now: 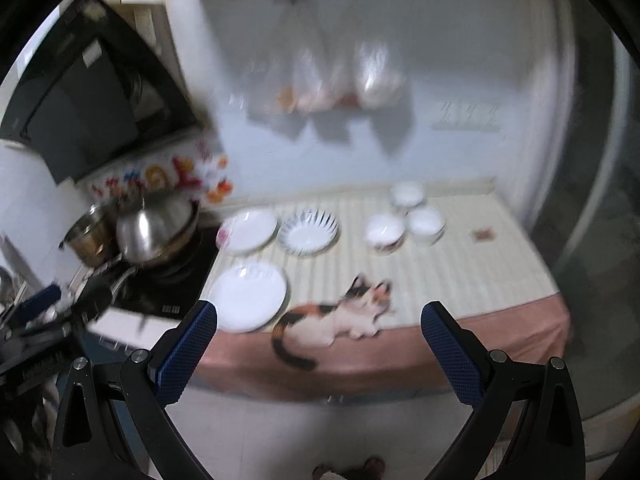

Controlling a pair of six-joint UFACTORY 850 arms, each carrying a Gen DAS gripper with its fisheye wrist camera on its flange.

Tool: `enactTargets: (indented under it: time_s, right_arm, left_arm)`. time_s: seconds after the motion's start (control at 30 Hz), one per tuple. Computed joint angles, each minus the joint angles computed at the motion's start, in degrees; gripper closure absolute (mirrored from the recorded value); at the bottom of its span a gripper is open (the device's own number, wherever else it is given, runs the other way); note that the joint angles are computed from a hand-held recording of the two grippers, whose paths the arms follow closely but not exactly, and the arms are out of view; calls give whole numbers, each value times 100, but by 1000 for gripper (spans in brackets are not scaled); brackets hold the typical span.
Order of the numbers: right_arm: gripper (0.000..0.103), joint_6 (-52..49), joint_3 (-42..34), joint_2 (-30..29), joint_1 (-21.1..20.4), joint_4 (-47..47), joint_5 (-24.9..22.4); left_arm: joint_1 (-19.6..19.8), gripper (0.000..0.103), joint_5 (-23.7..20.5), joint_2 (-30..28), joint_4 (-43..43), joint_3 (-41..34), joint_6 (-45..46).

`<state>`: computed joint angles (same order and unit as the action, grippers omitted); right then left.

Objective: Organize plates and bowls
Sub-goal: 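Grasp the grey-flower white plate rim with the left gripper while the right gripper grasps it too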

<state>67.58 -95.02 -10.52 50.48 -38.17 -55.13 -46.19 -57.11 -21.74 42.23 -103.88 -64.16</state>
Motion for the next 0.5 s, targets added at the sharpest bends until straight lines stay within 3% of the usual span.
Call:
enactTargets:
  time_s: [0.07,0.2,0.37,0.5]
  right_arm:
    - [0,-343,93,-159,-283,673,456]
    - [0,-1259,-18,-774,-784,1891,914]
    - [0,-2750,-669,-1951,-1345,3313,1174]
    - [1,-3986,-1855,-3194,-1757,4401,985]
  left_arm:
    - [204,0,-14,-157,-47,74,-46]
    - [695,0,101,-554,-616,85,207]
    - [1240,0,279,-1278,-1333,-305,803]
    - [1635,1,232,-2137,-2018,-1096,1565]
